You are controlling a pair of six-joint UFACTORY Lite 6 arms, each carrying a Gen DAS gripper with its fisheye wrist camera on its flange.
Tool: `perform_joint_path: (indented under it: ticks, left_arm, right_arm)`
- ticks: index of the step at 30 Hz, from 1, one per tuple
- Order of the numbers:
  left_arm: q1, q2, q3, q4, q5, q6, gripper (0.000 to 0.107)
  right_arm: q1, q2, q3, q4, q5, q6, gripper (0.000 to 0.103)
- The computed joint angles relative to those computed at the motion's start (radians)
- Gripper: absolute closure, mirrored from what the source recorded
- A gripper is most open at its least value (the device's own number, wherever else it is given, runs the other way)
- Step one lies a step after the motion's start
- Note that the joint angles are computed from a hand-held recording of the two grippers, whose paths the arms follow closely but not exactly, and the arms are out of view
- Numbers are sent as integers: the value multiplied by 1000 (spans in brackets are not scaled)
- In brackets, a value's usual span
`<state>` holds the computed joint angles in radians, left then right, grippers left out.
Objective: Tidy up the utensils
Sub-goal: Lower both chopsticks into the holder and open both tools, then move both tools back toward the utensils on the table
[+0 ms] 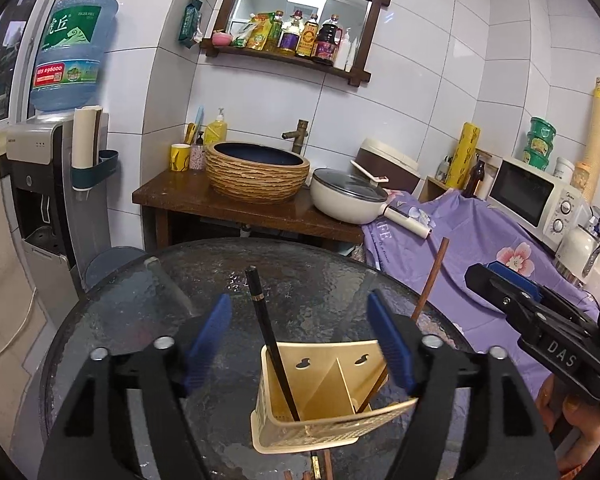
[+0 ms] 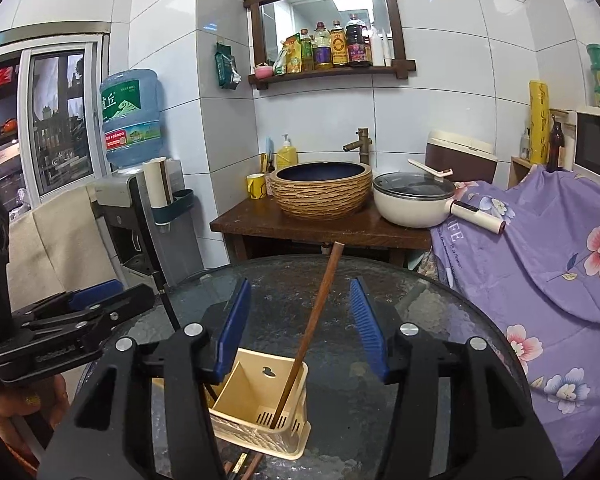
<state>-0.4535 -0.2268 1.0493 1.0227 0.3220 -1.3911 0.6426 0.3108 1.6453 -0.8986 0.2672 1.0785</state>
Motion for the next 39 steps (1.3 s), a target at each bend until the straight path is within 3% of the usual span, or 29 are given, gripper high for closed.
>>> perform_joint_path:
  ticks: [3, 6, 12, 15, 20, 23, 28, 33, 39]
  left_arm:
    - [-49, -75, -75, 66, 63, -67, 11]
    - [-99, -128, -145, 82, 134, -67, 10]
    - [-192, -180, -331, 79, 295, -89, 10]
    - [-197, -211, -427, 48, 309, -110, 10]
    - [-209, -305, -595, 33, 279, -162, 10]
    - [-242, -331, -657, 30, 294, -197, 11]
    - [-200, -342, -723, -19, 214, -187, 26]
    - [-194, -317, -739, -32, 162, -192, 33]
    - [-215, -272, -724, -7, 152, -220, 34]
  right_arm:
    - [17, -56, -85, -132, 17, 130, 43]
    - [60, -125, -210, -256, 63, 232, 36]
    - [63, -181, -407, -16, 27, 60, 32]
    - [105, -195, -501, -92, 45, 160, 32]
    - [183, -206, -638, -240, 36, 384, 33]
    - [209, -174, -677, -286, 20, 486, 39]
    - [221, -103, -697, -326, -22, 611, 40]
    - [248, -54, -665, -251, 4, 557, 40]
    - [246, 1, -607, -69, 5, 371, 40]
